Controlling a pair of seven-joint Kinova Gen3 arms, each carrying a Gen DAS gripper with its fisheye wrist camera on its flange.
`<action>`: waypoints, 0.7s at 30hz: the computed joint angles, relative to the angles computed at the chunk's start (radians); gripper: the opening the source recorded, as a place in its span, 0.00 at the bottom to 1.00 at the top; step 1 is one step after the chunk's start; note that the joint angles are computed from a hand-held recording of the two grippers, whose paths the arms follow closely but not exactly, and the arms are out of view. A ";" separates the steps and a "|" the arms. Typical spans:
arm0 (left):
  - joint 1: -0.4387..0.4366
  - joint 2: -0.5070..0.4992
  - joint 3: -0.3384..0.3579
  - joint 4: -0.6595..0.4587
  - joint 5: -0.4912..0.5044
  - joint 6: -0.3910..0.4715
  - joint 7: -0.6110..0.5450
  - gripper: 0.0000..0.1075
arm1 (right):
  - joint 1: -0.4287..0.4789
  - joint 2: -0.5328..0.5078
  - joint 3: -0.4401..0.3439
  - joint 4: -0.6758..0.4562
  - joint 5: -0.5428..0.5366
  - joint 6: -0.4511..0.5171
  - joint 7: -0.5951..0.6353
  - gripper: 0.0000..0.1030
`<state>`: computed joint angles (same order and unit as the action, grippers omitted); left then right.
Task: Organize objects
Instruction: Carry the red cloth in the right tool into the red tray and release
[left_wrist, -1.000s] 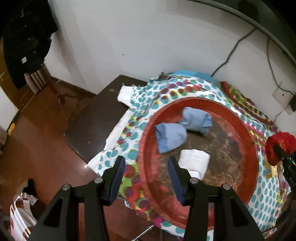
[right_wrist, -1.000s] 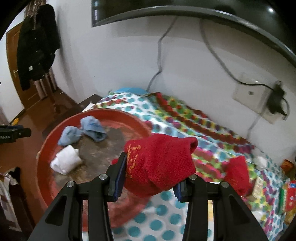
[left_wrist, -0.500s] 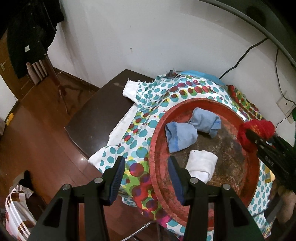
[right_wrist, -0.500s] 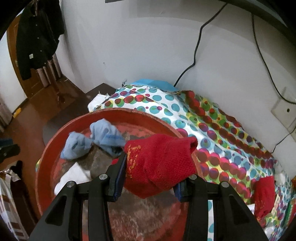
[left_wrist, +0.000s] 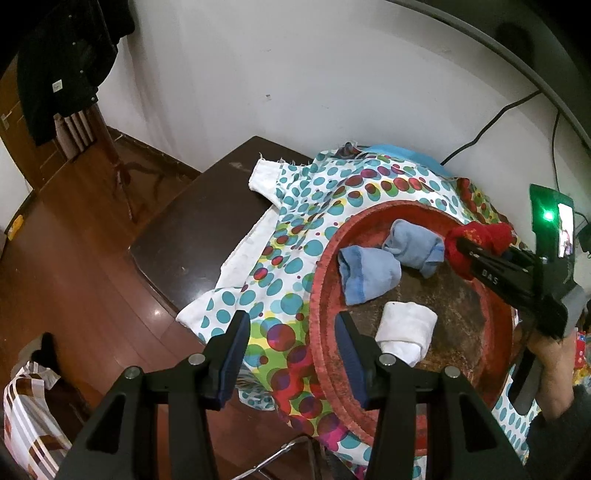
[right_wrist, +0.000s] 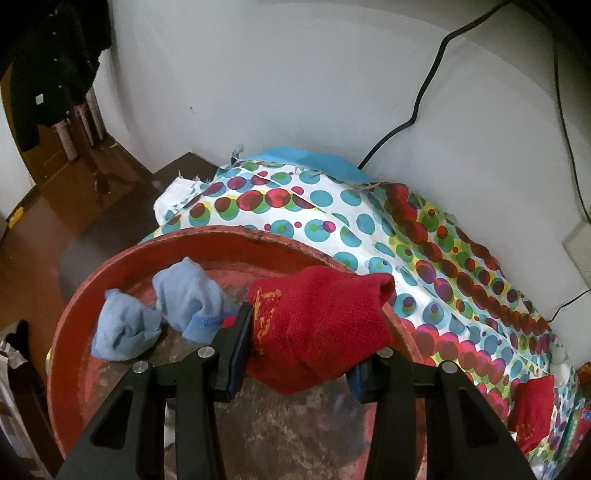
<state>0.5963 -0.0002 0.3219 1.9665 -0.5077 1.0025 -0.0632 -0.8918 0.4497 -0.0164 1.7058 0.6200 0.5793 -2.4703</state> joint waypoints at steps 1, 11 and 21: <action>-0.001 0.000 -0.001 0.000 0.003 -0.002 -0.002 0.45 | -0.003 0.009 0.002 -0.009 0.002 0.010 0.000 0.40; -0.005 0.002 -0.005 -0.001 0.017 -0.014 -0.023 0.45 | -0.014 0.043 0.013 -0.029 -0.002 0.021 -0.015 0.42; -0.001 0.007 -0.004 0.001 0.011 -0.021 -0.018 0.45 | -0.020 0.018 0.017 -0.002 0.019 0.009 -0.040 0.57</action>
